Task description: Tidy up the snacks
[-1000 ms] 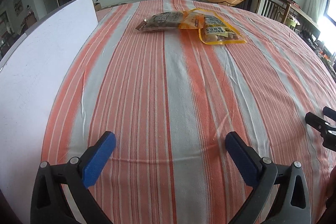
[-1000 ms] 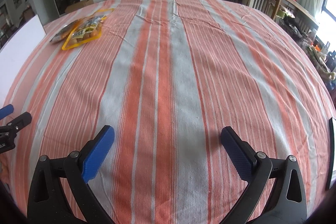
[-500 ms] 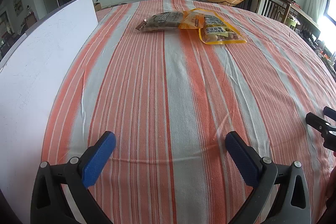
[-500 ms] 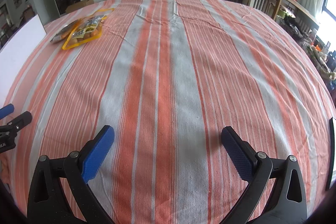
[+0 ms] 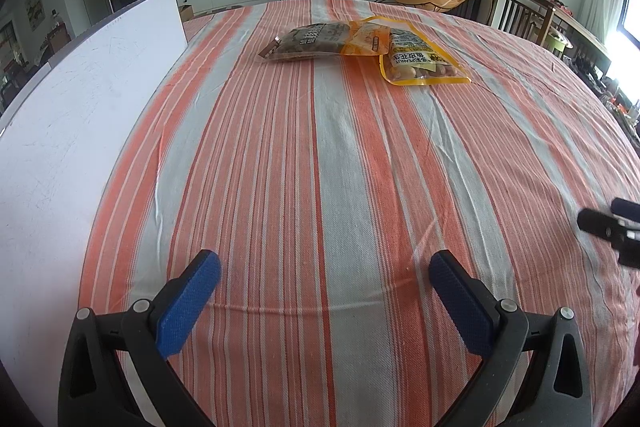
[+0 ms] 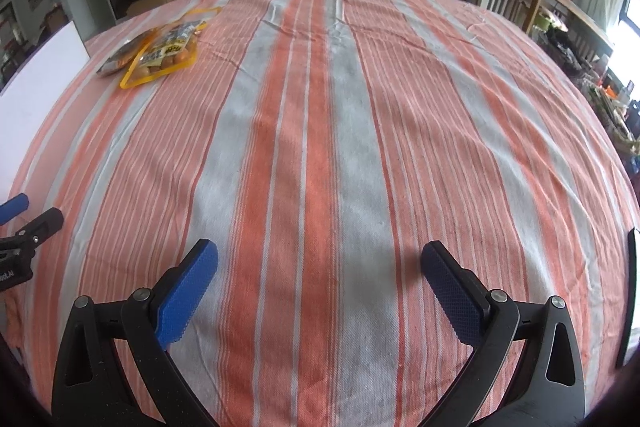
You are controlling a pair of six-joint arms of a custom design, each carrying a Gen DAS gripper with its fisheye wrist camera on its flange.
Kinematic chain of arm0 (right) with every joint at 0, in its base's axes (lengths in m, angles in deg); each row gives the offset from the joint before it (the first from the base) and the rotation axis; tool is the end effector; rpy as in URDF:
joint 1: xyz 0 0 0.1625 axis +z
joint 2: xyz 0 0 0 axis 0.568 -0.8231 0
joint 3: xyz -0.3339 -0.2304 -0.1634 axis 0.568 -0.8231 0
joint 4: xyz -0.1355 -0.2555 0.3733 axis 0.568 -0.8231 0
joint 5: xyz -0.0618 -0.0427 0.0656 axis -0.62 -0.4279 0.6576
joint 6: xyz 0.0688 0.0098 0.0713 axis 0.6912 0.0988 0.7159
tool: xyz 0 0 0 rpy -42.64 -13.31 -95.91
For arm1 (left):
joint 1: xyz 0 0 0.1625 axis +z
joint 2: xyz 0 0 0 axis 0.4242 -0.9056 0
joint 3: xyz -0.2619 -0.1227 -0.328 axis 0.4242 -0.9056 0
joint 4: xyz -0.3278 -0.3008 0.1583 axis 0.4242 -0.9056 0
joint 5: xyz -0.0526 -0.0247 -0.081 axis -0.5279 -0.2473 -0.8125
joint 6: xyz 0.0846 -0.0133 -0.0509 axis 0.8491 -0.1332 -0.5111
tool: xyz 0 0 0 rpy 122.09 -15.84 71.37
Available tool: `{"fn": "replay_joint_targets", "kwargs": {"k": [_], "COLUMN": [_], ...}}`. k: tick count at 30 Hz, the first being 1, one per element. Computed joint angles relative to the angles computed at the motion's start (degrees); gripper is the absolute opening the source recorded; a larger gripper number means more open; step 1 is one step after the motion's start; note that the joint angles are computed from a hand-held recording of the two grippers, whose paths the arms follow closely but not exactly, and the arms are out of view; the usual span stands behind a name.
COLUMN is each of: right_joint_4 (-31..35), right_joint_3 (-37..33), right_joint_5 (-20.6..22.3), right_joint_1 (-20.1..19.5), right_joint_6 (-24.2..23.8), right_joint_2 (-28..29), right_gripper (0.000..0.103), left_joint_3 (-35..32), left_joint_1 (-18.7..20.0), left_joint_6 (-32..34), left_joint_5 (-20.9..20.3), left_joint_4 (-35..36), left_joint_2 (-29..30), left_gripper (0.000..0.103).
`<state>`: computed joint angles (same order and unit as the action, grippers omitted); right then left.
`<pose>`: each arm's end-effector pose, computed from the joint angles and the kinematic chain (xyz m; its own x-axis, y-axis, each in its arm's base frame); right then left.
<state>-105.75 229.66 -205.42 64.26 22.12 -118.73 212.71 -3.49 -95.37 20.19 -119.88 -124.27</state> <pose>0.1146 -0.3145 0.2239 -0.7093 0.0449 0.7035 -0.3440 0.8490 -0.4010 -0.2433 -0.3207 0.0672 -0.7084 0.0957 -0.6993 0.4821 0.7892 -0.3805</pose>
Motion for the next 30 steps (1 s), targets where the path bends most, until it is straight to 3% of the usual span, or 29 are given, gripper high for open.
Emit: {"fn": "replay_joint_targets", "kwargs": {"k": [2,6,11,15,16,17,21,22,24,25,28,29,30], "right_joint_4": [8.2,7.9,10.9,10.5,7.6,5.4,5.3,4.9,5.1,5.0,1.0,-0.4,-1.7], "right_joint_3": [-4.1,-13.5,-26.1,-28.6,-27.9,-26.9,-21.9,-19.7,-15.3,-13.0,-6.4,-4.7,-3.0], "right_joint_5": [4.4,10.5,6.3,5.9,4.7,5.5,9.0,10.6,13.8,13.4,12.8,12.9,13.8], "right_joint_1": [0.2,3.2,6.3,5.5,5.9,5.9,4.3,3.4,1.5,0.9,-1.0,-1.9,-3.0], "right_joint_6": [4.3,5.3,3.7,2.1,0.9,-0.5,-1.7,-2.3,-3.1,-3.9,-9.5,-10.8,-11.8], "right_joint_2": [0.3,10.6,26.1,30.8,31.2,30.7,24.4,21.6,15.3,12.2,5.0,3.1,1.1], "right_gripper": [0.101,0.101,0.101,0.097,0.078,0.070,0.062,0.060,0.045,0.042,0.045,0.063,0.074], "left_joint_3": [0.0,0.0,0.0,0.0,-0.1,-0.1,-0.2,-0.2,-0.2,-0.3,-0.4,-0.3,-0.4], "left_joint_1": [0.0,0.0,-0.1,-0.1,0.2,0.2,0.1,0.1,0.0,0.0,-0.1,-0.1,-0.1], "left_joint_6": [0.0,0.0,-0.1,-0.2,0.3,0.2,0.0,0.0,0.0,-0.1,-0.2,-0.2,-0.3], "left_joint_5": [0.0,0.0,0.0,0.0,0.1,0.1,0.1,0.1,0.1,0.1,0.4,0.4,0.4], "left_joint_4": [0.0,0.0,0.0,0.1,-0.5,-0.3,-0.2,-0.2,-0.2,-0.1,-0.2,-0.2,-0.1], "left_joint_2": [0.0,0.0,0.0,0.0,0.3,0.3,0.4,0.4,0.5,0.6,0.9,0.8,1.0], "left_gripper": [0.103,0.103,0.103,0.103,0.103,0.103,0.103,0.103,0.103,0.103,0.103,0.103,0.103]}}
